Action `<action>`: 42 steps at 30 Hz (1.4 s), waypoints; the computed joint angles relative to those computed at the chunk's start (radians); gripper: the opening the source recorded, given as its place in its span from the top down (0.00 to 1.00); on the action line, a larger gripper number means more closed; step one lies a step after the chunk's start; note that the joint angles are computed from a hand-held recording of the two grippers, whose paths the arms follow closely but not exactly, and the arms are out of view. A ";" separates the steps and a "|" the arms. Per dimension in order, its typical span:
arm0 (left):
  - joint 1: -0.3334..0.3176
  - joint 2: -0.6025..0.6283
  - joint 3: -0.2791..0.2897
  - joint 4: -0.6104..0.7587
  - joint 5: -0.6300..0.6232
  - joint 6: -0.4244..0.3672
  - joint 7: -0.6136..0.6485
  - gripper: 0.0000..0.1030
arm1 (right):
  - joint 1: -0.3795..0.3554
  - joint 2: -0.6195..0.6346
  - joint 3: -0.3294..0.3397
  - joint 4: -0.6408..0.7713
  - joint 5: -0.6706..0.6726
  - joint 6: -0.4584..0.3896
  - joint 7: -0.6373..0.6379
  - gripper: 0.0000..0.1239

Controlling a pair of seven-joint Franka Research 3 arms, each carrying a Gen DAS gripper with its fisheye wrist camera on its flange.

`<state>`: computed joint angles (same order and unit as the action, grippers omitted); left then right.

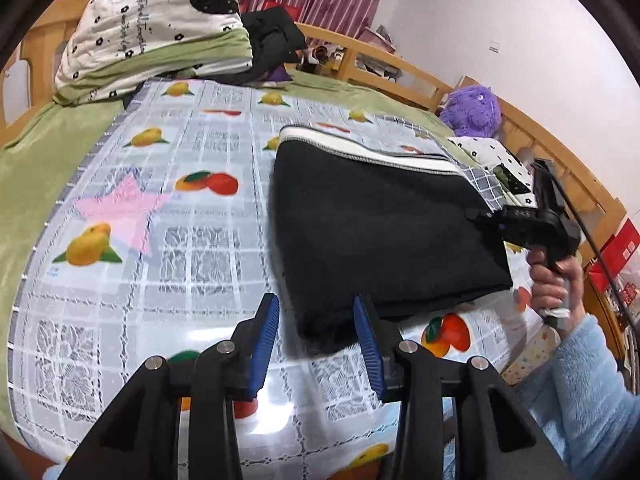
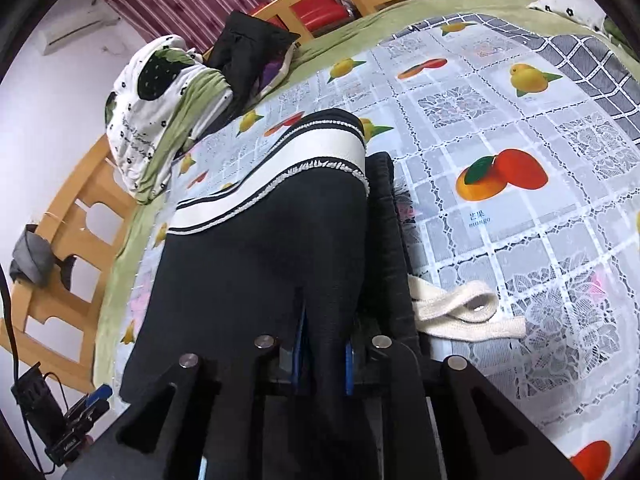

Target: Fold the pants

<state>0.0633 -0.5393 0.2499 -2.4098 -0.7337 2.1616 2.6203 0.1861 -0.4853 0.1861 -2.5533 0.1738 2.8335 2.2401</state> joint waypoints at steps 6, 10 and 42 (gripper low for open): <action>-0.039 0.042 -0.057 0.038 -0.009 0.029 -0.014 0.64 | -0.088 -0.170 0.120 -0.032 -0.162 -0.062 0.105 0.81; -0.055 0.059 -0.107 0.002 0.033 0.097 -0.037 0.64 | -0.017 -0.186 0.127 -0.068 -0.153 -0.015 0.065 0.78; -0.065 0.529 -0.290 0.398 0.046 0.327 -0.145 0.63 | -0.193 0.329 0.171 0.378 -0.902 -0.228 0.329 0.73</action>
<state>-0.0016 -0.0106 -0.0402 -2.0118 -0.6880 2.4886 2.4757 -0.0067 -0.1561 0.3572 -2.1757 -0.7278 2.6053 2.5690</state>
